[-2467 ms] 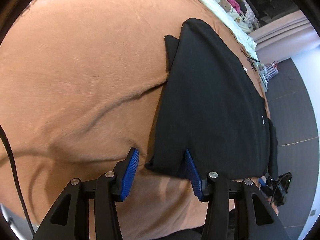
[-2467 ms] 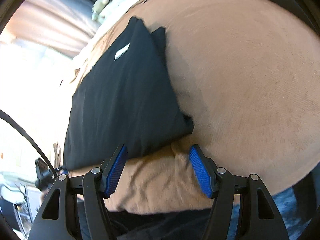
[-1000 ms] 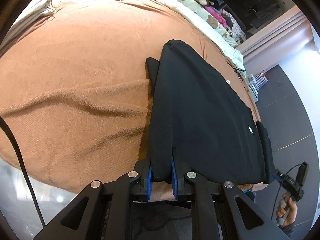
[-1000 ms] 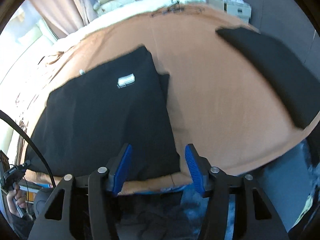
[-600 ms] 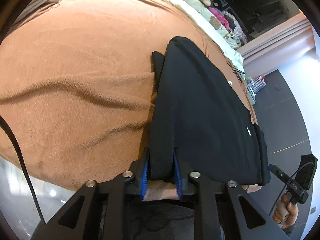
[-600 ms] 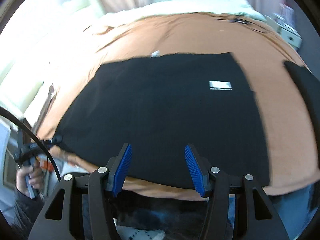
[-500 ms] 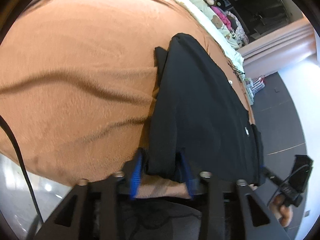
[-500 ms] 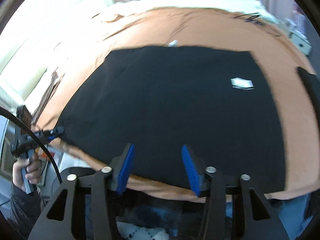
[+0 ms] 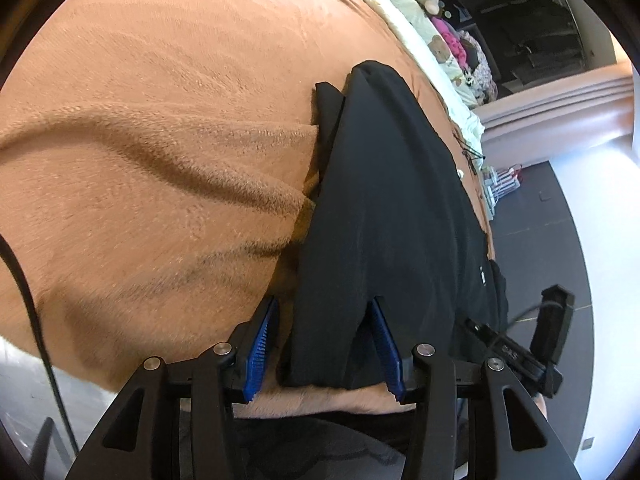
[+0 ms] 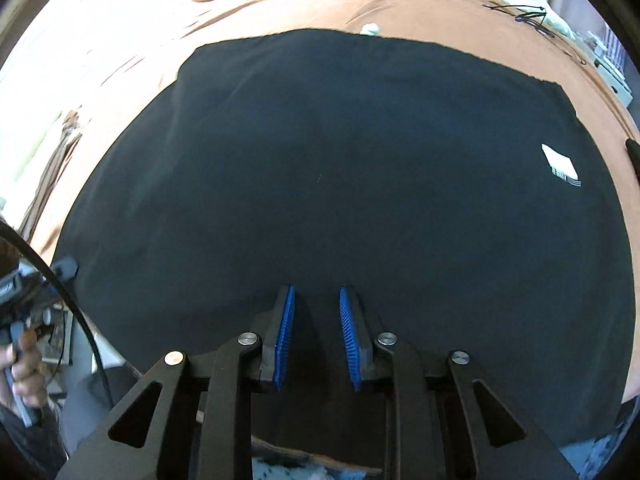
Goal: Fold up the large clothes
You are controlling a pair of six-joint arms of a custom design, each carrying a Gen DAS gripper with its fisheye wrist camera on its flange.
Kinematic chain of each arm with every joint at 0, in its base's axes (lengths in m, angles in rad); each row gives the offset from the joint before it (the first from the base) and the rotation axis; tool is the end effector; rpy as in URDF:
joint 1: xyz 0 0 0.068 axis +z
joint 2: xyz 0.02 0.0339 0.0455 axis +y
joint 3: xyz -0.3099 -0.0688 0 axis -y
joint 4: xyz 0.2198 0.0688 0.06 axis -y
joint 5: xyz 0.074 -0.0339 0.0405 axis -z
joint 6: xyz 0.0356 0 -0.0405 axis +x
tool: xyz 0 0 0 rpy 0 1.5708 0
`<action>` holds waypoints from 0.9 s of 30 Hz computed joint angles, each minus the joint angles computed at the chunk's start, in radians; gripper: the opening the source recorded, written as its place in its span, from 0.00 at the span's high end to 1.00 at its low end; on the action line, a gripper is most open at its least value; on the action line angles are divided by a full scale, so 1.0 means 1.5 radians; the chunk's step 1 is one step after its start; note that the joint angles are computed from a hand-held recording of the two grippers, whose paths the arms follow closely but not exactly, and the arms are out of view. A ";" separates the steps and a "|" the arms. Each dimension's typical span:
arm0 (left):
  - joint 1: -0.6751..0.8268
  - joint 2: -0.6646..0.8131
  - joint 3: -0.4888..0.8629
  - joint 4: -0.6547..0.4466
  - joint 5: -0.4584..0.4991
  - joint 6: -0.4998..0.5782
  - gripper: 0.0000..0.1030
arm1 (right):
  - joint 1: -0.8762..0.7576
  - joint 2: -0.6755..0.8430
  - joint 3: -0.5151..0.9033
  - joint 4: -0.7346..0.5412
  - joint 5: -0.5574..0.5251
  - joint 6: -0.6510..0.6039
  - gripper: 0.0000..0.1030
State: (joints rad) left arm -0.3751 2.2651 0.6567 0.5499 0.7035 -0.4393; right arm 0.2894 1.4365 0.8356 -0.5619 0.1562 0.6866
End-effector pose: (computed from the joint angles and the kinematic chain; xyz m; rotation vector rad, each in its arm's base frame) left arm 0.2889 -0.1385 0.0416 0.1731 2.7130 -1.1926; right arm 0.2288 0.0623 0.2456 0.5773 2.6465 0.0755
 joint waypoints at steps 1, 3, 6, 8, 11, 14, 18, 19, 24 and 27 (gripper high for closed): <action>0.000 0.003 0.004 0.000 0.002 -0.007 0.53 | -0.017 0.019 0.010 0.003 0.003 -0.012 0.80; -0.002 0.006 0.008 0.003 0.003 -0.016 0.53 | -0.049 0.051 0.023 0.022 -0.003 -0.035 0.80; -0.007 0.007 0.008 0.012 -0.006 -0.027 0.53 | -0.089 0.100 0.053 0.043 -0.010 -0.067 0.80; -0.012 0.004 0.007 0.011 -0.018 -0.039 0.53 | -0.120 0.127 0.068 0.059 -0.018 -0.092 0.80; -0.018 -0.002 0.003 0.011 -0.040 -0.070 0.54 | -0.147 0.174 0.100 0.079 -0.037 -0.116 0.80; -0.022 -0.009 -0.013 0.026 -0.055 -0.087 0.55 | -0.159 0.205 0.129 0.087 -0.024 -0.137 0.80; -0.018 -0.006 -0.036 0.061 -0.048 -0.098 0.56 | -0.180 0.268 0.187 0.091 -0.015 -0.151 0.80; -0.019 -0.007 -0.039 0.062 -0.048 -0.097 0.56 | -0.186 0.283 0.200 0.094 -0.013 -0.154 0.80; -0.018 -0.005 -0.032 0.048 -0.053 -0.084 0.64 | -0.213 0.346 0.255 0.114 -0.011 -0.176 0.80; -0.014 0.002 -0.030 0.052 -0.041 -0.079 0.75 | -0.231 0.348 0.260 0.127 -0.036 -0.179 0.80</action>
State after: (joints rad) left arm -0.3964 2.2682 0.6110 0.6274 0.6417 -0.5574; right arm -0.0573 1.9591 1.2258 -0.3715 0.1022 0.4176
